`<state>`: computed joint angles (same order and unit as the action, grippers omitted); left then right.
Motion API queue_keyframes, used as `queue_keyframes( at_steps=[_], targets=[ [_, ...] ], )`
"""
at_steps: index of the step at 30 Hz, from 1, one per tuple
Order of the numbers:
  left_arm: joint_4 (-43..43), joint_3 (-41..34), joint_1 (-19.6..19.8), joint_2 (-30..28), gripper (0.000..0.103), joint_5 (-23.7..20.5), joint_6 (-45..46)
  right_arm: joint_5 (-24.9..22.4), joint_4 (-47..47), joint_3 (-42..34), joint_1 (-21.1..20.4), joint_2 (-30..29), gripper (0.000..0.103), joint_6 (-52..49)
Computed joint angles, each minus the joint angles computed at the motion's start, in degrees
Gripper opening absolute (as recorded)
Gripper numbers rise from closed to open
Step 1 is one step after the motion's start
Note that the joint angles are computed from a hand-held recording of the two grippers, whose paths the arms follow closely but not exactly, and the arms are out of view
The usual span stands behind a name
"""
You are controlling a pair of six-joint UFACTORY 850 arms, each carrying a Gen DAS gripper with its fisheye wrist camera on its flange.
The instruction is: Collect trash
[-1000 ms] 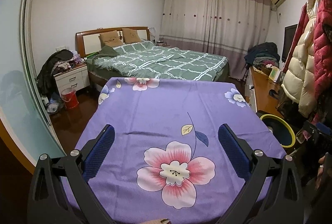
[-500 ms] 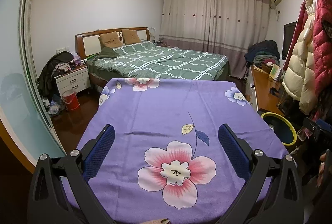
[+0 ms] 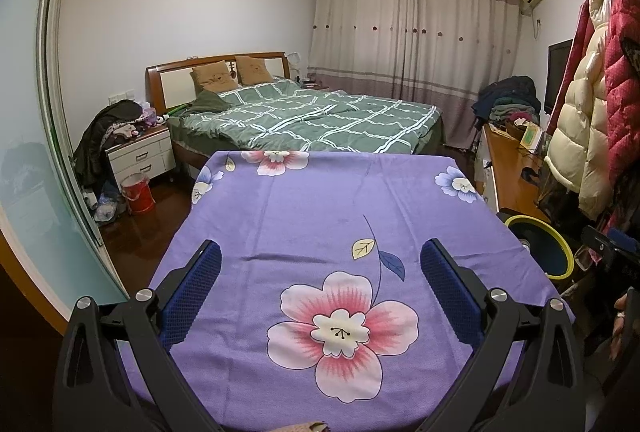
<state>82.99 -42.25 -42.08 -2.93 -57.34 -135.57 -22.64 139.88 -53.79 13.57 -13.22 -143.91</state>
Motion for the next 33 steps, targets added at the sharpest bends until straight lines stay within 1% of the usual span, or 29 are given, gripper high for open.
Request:
queue_keyframes(
  at_steps=[13,33],
  targets=[
    [-0.07,-0.39,0.21,-0.2,0.098,0.01,0.44,-0.3,-1.48,-0.13,-0.28,-0.09,0.096,1.38],
    [-0.24,-0.53,0.27,-0.47,0.098,0.62,0.16,0.34,-1.36,-0.74,0.59,-0.73,0.096,1.83]
  ],
)
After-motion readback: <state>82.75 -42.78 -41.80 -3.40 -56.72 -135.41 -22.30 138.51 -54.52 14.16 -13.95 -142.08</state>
